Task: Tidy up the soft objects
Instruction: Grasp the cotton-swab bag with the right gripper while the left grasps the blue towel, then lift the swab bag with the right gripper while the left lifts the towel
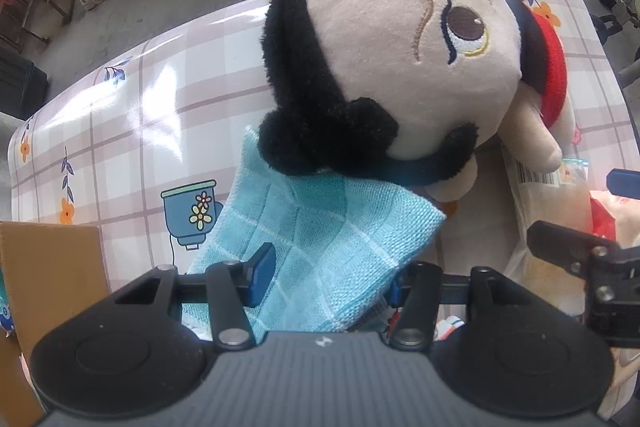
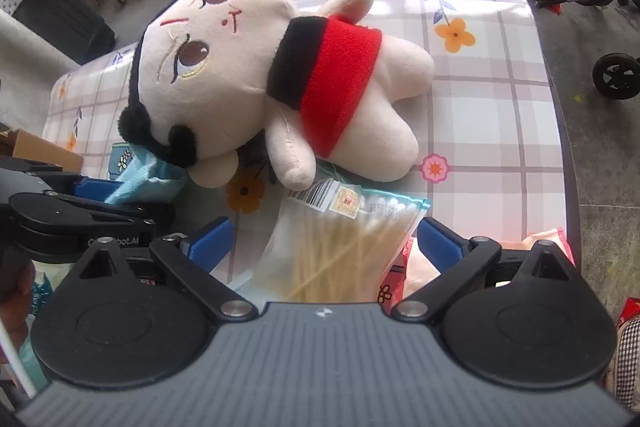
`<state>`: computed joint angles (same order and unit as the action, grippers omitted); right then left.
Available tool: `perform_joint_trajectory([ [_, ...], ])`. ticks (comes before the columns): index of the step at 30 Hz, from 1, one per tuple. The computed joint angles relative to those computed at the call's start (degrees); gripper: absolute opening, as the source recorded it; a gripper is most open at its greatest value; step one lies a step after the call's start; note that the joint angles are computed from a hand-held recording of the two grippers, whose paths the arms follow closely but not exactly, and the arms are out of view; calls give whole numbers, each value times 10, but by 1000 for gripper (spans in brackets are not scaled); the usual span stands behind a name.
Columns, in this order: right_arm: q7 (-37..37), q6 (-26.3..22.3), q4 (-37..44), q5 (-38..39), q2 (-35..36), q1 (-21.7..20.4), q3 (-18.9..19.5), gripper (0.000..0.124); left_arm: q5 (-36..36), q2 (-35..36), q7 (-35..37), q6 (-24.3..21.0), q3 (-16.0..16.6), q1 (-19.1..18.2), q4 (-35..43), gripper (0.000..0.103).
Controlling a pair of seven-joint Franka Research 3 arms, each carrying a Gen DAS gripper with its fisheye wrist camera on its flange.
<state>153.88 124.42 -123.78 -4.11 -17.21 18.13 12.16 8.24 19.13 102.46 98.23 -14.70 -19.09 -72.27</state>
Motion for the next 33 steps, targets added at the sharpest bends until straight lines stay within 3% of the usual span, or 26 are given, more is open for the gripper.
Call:
perform_joint_trajectory([
  [3,-34,-6,13,6,28,5,-6,100,-5,10,-9,-13,2,1,13,30],
  [8,-61,-32,34,4,64,16,-10,99,-9,7,-15,-9,3,6,8,17],
  [10,-63,-40,41,-7,71,20,-10,94,-10,6,-17,-9,3,8,8,14],
  [12,-67,-55,52,-20,79,25,-10,80,-10,4,-19,-6,4,10,7,10],
  [13,-68,-57,55,-21,81,27,-11,79,-11,2,-19,-5,4,11,8,9],
  [15,-66,-64,62,-24,84,30,-12,63,-14,-3,-16,-1,4,14,6,8],
  [21,-38,-65,63,-18,67,33,-15,44,-23,-23,7,-6,3,22,8,7],
  [33,106,-53,0,31,-45,14,10,37,-79,-22,64,-119,-9,20,104,7],
])
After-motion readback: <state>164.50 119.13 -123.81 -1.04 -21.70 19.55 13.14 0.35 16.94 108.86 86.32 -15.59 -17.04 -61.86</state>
